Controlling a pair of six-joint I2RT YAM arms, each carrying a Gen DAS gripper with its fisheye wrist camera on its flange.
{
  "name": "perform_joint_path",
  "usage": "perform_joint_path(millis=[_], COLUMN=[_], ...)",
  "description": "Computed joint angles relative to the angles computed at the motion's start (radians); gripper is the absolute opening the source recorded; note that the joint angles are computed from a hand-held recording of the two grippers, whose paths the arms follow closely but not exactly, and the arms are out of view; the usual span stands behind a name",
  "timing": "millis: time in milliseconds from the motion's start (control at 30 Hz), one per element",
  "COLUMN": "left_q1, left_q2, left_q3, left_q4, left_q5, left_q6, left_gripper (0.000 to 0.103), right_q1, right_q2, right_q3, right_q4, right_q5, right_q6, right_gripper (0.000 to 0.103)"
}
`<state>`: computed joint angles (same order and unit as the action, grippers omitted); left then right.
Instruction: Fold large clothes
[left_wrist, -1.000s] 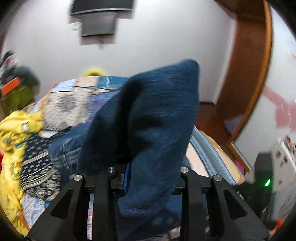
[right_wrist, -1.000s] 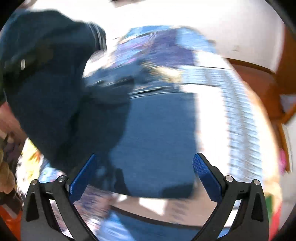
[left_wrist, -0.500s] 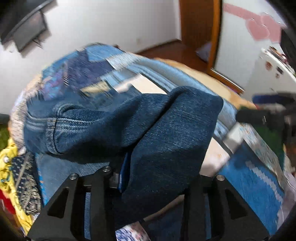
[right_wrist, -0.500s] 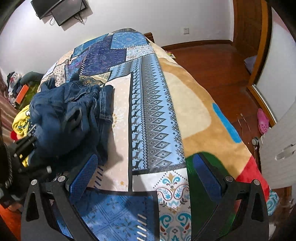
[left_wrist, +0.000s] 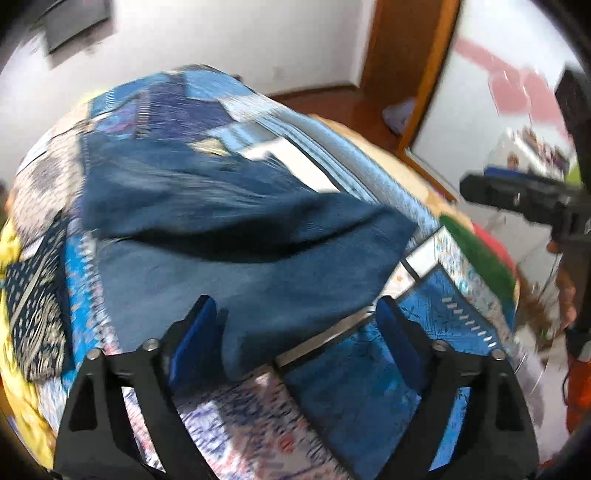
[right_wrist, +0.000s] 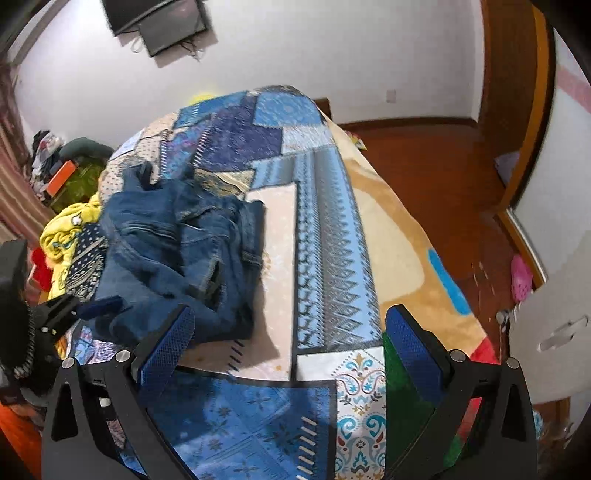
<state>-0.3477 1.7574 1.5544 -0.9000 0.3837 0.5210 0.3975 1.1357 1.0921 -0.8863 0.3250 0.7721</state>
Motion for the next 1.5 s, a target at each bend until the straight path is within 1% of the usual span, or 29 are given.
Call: perform_joint_path(millis=[100, 133, 233, 367, 400, 533, 600, 667, 733, 767, 833, 900, 1000, 1100, 1167, 1200, 1267, 1400, 1500], left_q1=[0.106, 0.131, 0.201, 0.262, 0.269, 0.273, 0.285, 0.301, 0.312, 0.313, 0.311, 0.307, 0.297, 0.292, 0.288, 0.285, 0.275, 0.249, 0.212], left_q2=[0.012, 0.025, 0.068, 0.222, 0.266, 0.389, 0.406, 0.426, 0.448, 0.448, 0.441, 0.425, 0.397, 0.390, 0.380, 0.376, 0.363, 0.298, 0.236], left_q3=[0.057, 0.075, 0.127, 0.281, 0.319, 0.393, 0.375, 0.387, 0.413, 0.414, 0.405, 0.377, 0.334, 0.323, 0.318, 0.321, 0.326, 0.304, 0.254], left_q4=[-0.024, -0.014, 0.015, -0.035, -0.045, -0.059, -0.023, -0.031, -0.055, -0.059, -0.048, -0.016, 0.019, 0.030, 0.029, 0.029, 0.025, 0.032, 0.056], left_q5=[0.038, 0.033, -0.012, -0.015, -0.024, -0.049, -0.015, 0.025, 0.053, 0.054, 0.043, 0.029, 0.007, -0.015, -0.028, -0.041, -0.059, -0.030, -0.040], left_q6=[-0.006, -0.010, -0.018, -0.060, -0.081, -0.121, -0.158, -0.174, -0.167, -0.164, -0.153, -0.139, -0.131, -0.133, -0.132, -0.131, -0.125, -0.112, -0.090], left_gripper=[0.092, 0.094, 0.095, 0.095, 0.095, 0.096, 0.103, 0.103, 0.103, 0.103, 0.103, 0.103, 0.103, 0.103, 0.103, 0.103, 0.103, 0.103, 0.103], right_q1=[0.042, 0.053, 0.078, 0.093, 0.093, 0.079, 0.058, 0.041, 0.027, 0.018, 0.001, -0.030, -0.105, -0.174, -0.196, -0.199, -0.180, -0.112, -0.074], right_q2=[0.053, 0.082, 0.185, 0.340, 0.402, 0.561, 0.638, 0.702, 0.758, 0.774, 0.770, 0.697, 0.605, 0.595, 0.547, 0.497, 0.428, 0.344, 0.363], right_q3=[0.058, 0.083, 0.159, 0.268, 0.316, 0.457, 0.531, 0.599, 0.667, 0.689, 0.687, 0.596, 0.472, 0.438, 0.376, 0.329, 0.289, 0.271, 0.283], right_q4=[0.008, 0.013, 0.032, 0.063, 0.068, 0.064, 0.046, 0.014, -0.033, -0.047, -0.047, 0.009, 0.037, -0.052, -0.037, -0.018, -0.003, 0.042, 0.074], right_q5=[0.029, 0.033, 0.022, -0.025, -0.050, -0.133, -0.183, -0.206, -0.190, -0.165, -0.098, -0.023, 0.020, 0.037, 0.003, -0.022, -0.043, -0.073, -0.133], right_q6=[-0.029, -0.044, -0.090, -0.180, -0.217, -0.282, -0.300, -0.321, -0.343, -0.354, -0.362, -0.323, -0.227, -0.171, -0.185, -0.193, -0.197, -0.206, -0.237], right_gripper=[0.103, 0.103, 0.103, 0.103, 0.103, 0.103, 0.103, 0.103, 0.102, 0.102, 0.102, 0.102, 0.102, 0.102, 0.101, 0.101, 0.101, 0.102, 0.102])
